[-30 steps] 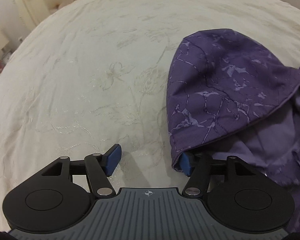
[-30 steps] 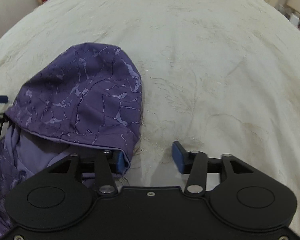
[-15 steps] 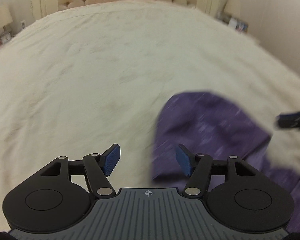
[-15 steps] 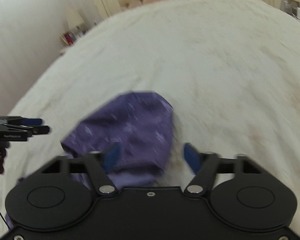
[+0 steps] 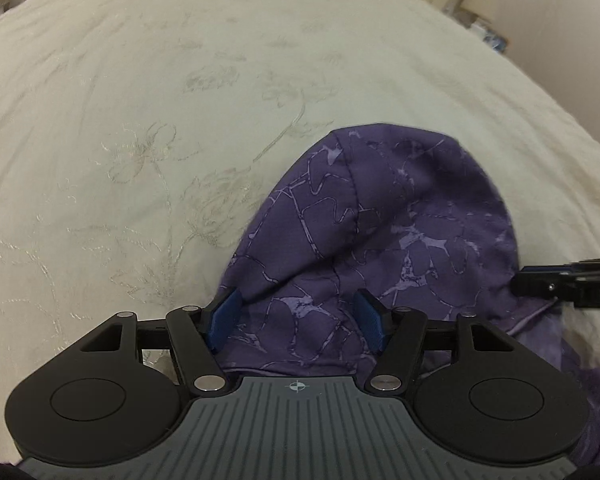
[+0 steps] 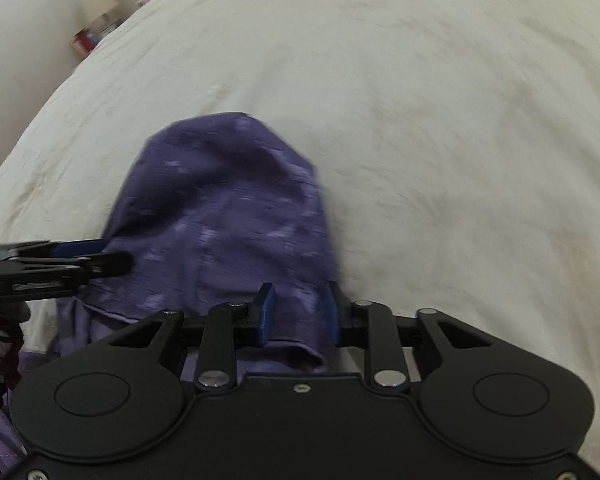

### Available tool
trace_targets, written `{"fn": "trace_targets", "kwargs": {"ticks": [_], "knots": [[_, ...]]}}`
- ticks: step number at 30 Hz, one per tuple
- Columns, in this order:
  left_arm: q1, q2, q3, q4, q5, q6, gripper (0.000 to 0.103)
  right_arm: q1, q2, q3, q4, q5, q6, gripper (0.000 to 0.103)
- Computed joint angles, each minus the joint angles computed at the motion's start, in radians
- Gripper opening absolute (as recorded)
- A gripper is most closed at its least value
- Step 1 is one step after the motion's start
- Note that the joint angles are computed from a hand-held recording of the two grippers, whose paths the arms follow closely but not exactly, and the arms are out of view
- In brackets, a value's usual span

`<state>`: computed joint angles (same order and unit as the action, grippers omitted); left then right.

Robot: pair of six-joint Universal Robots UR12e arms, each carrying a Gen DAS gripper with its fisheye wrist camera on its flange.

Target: Fold large clothes

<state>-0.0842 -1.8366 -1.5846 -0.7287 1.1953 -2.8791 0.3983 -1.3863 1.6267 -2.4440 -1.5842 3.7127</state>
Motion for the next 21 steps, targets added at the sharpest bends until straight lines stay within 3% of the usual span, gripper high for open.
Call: {"fn": "trace_targets", "kwargs": {"ticks": [2,5,8,11,13,16,21], "knots": [[0.0,0.008,-0.009,0.009,0.0,0.02,0.061,-0.008,-0.012,0.014,-0.001,0.008,0.012,0.034],[0.005,0.022,-0.01,0.008,-0.011,-0.007,0.06,-0.013,-0.03,0.025,-0.04,0.015,-0.005,0.048],[0.017,0.055,-0.038,0.079,-0.061,-0.038,0.061,-0.015,-0.03,0.024,-0.12,0.005,-0.052,0.059],[0.019,0.079,-0.052,0.066,-0.127,0.018,0.061,-0.024,-0.004,-0.012,-0.144,0.017,-0.094,0.066],[0.015,0.086,-0.054,-0.002,-0.166,0.078,0.061,-0.03,0.026,-0.052,-0.125,0.033,-0.127,0.07],[0.003,0.089,-0.066,-0.062,-0.154,0.135,0.061,-0.031,0.073,-0.113,-0.087,0.033,-0.186,0.072],[-0.007,0.063,-0.074,-0.08,-0.129,0.11,0.062,-0.03,0.135,-0.195,0.002,0.038,-0.245,0.072]]}}
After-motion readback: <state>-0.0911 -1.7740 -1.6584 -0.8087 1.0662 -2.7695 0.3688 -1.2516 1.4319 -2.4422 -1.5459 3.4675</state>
